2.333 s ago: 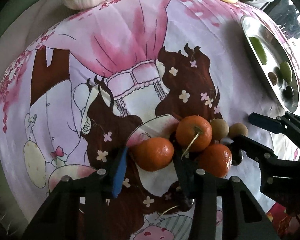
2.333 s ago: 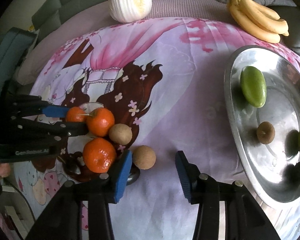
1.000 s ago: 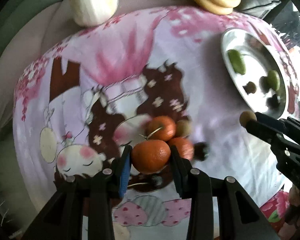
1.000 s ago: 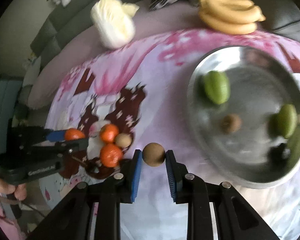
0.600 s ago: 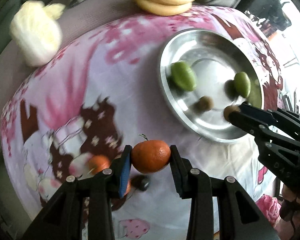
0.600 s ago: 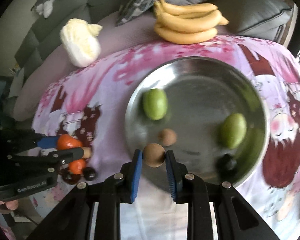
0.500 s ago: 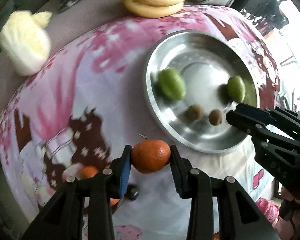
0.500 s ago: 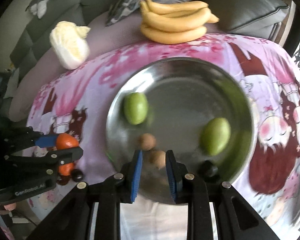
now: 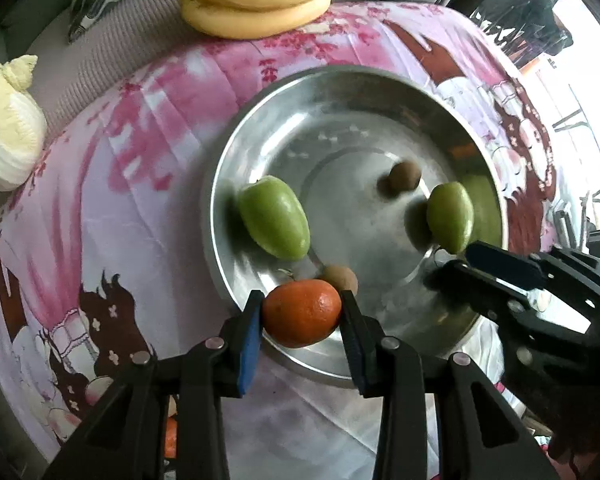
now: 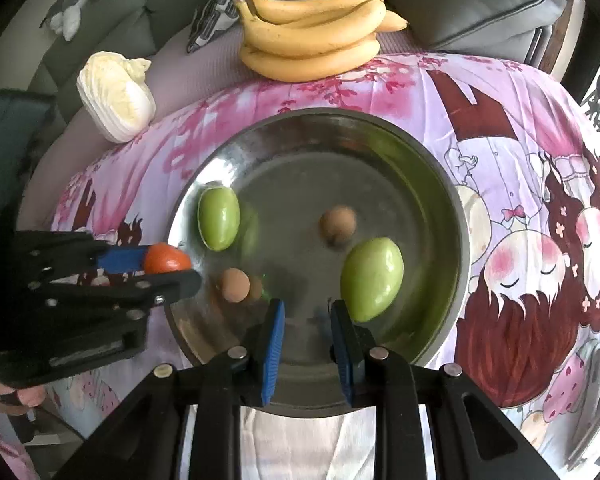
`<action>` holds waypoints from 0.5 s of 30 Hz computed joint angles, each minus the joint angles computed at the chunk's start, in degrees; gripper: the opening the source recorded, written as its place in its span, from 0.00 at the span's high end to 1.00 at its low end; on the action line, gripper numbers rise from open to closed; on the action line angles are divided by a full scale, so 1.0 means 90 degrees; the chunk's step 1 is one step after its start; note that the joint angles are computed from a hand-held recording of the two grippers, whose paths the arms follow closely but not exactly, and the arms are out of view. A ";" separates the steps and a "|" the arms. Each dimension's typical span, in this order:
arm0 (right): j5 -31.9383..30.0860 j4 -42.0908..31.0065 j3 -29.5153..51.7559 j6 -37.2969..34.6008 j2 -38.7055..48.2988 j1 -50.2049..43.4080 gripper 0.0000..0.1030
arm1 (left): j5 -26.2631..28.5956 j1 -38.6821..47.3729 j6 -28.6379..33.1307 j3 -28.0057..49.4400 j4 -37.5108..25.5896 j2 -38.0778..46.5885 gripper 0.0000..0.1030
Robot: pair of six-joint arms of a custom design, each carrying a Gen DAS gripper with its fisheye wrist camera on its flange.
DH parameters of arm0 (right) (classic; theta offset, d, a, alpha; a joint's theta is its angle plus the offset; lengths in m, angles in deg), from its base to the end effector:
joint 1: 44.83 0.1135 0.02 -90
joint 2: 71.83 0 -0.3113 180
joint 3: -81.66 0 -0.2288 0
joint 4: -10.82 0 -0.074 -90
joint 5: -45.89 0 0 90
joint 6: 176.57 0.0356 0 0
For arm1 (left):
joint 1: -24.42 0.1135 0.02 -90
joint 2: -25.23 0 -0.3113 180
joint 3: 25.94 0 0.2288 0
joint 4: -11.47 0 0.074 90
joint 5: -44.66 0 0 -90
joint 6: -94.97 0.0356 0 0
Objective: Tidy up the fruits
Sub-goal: 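Carry the tangerine and kiwi over the steel plate with both tools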
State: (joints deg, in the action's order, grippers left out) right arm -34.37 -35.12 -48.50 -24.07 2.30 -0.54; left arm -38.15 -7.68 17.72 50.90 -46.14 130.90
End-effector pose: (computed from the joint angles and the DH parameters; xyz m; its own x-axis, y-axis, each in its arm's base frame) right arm 0.1333 0.1216 0.2162 -0.8852 0.3578 -0.2974 0.2986 0.9271 0.2265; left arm 0.2614 -0.1692 0.1938 -0.7068 0.7019 -0.0881 0.7072 0.6987 -0.1081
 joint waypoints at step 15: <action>-0.0046 0.0138 -0.0124 -0.0048 -0.0013 0.0019 0.75 | -0.0049 -0.0332 -0.0506 0.0190 0.0268 0.0557 0.62</action>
